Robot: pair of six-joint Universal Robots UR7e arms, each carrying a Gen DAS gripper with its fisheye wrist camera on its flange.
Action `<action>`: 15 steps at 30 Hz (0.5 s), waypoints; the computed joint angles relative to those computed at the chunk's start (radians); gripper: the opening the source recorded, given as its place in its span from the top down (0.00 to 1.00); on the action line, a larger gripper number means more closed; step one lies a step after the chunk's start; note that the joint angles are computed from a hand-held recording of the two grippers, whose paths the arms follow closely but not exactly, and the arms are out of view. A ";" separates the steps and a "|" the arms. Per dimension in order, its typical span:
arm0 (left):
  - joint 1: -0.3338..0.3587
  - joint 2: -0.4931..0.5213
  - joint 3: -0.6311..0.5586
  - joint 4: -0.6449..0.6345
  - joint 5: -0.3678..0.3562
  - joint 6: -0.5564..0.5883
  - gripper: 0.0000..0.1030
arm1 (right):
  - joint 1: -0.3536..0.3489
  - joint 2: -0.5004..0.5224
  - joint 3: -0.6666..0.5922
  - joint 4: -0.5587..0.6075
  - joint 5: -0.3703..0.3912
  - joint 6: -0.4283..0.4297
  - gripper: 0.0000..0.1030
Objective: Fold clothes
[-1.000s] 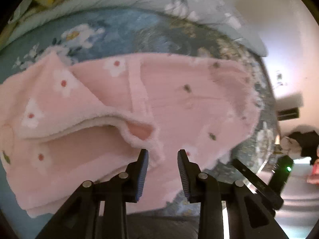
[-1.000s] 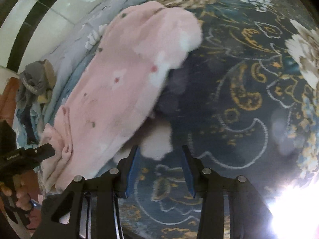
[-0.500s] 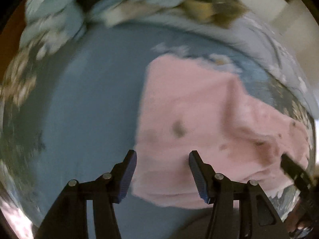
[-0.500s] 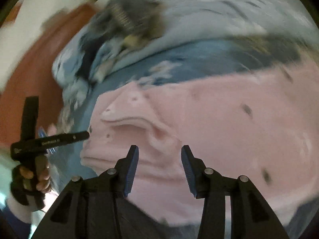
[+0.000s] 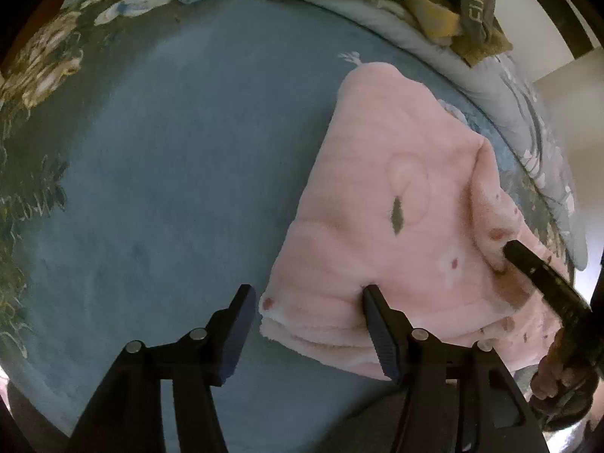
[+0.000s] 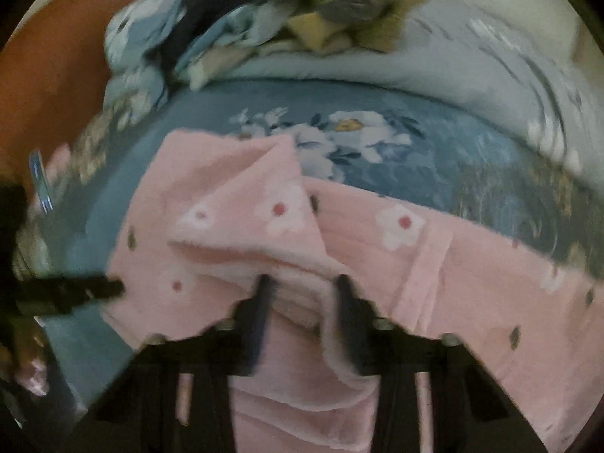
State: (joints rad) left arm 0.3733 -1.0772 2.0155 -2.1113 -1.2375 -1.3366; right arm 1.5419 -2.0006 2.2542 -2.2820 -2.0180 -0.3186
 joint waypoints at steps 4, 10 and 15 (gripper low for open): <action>-0.006 -0.021 0.025 -0.033 -0.007 -0.019 0.39 | -0.079 -0.056 -0.044 0.066 0.152 0.086 0.96; -0.015 -0.034 0.048 -0.065 -0.020 -0.042 0.38 | 0.005 -0.022 -0.080 0.088 0.034 0.034 0.66; -0.008 -0.044 0.065 -0.098 -0.029 -0.041 0.35 | 0.034 0.002 -0.063 0.096 0.000 -0.075 0.45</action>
